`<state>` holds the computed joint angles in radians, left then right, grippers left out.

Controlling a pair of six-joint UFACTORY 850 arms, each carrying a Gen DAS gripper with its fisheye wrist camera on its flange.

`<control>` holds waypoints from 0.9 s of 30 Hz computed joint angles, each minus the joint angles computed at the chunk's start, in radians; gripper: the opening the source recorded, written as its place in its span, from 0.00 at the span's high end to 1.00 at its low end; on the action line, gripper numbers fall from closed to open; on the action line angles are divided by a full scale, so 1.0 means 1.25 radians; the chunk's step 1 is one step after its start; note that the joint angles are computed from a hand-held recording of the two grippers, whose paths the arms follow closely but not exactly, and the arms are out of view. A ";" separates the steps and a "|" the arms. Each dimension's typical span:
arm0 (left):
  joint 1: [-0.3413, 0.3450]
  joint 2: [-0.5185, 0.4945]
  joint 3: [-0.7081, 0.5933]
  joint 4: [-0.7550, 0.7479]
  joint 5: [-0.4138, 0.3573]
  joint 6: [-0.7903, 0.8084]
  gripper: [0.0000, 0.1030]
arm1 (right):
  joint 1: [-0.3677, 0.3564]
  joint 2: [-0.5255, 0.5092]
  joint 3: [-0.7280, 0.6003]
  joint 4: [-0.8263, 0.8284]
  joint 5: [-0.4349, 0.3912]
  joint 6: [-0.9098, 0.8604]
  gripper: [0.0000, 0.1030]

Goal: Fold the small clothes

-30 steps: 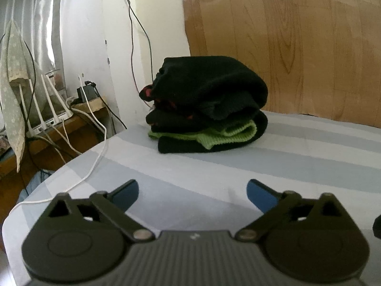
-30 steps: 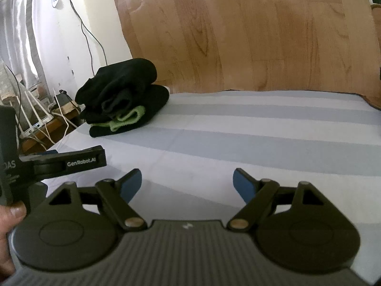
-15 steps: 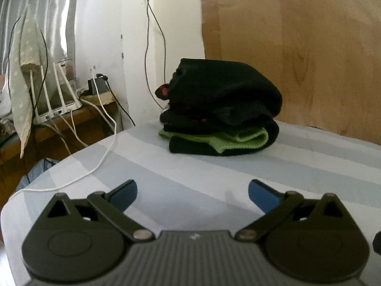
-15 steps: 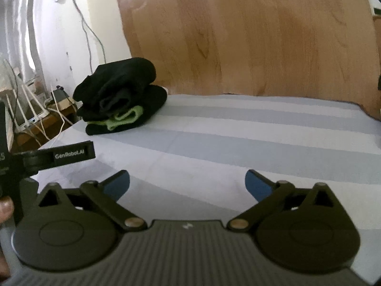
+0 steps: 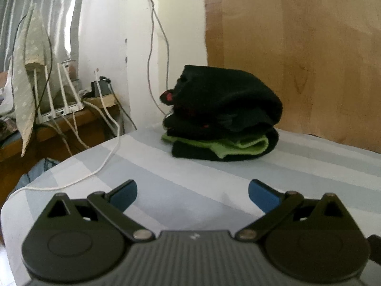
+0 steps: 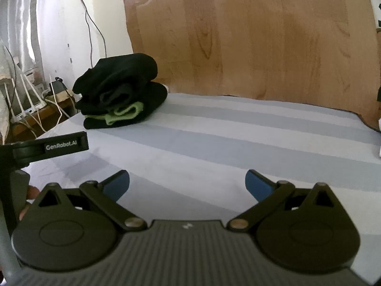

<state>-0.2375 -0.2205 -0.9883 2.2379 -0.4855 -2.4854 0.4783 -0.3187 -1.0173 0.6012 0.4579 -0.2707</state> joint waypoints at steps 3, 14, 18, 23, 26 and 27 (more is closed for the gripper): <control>0.000 0.007 0.004 -0.034 0.014 0.037 0.00 | -0.001 0.002 0.002 -0.026 -0.004 0.015 0.00; -0.015 0.018 -0.008 -0.361 0.038 0.414 0.00 | -0.005 0.009 0.011 -0.087 -0.008 0.062 0.00; -0.011 0.025 -0.002 -0.373 0.049 0.420 0.00 | -0.004 0.009 0.012 -0.089 -0.006 0.070 0.00; -0.012 0.027 -0.008 -0.434 0.048 0.475 0.00 | -0.007 0.013 0.018 -0.104 0.004 0.096 0.00; -0.013 0.035 -0.010 -0.489 0.066 0.521 0.00 | -0.008 0.017 0.026 -0.087 0.026 0.100 0.00; -0.014 0.040 -0.008 -0.500 0.075 0.531 0.00 | -0.007 0.018 0.029 -0.067 0.040 0.093 0.00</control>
<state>-0.2545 -0.1699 -0.9982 1.6134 -0.3918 -1.8215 0.4692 -0.2960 -0.9809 0.5172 0.5073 -0.1550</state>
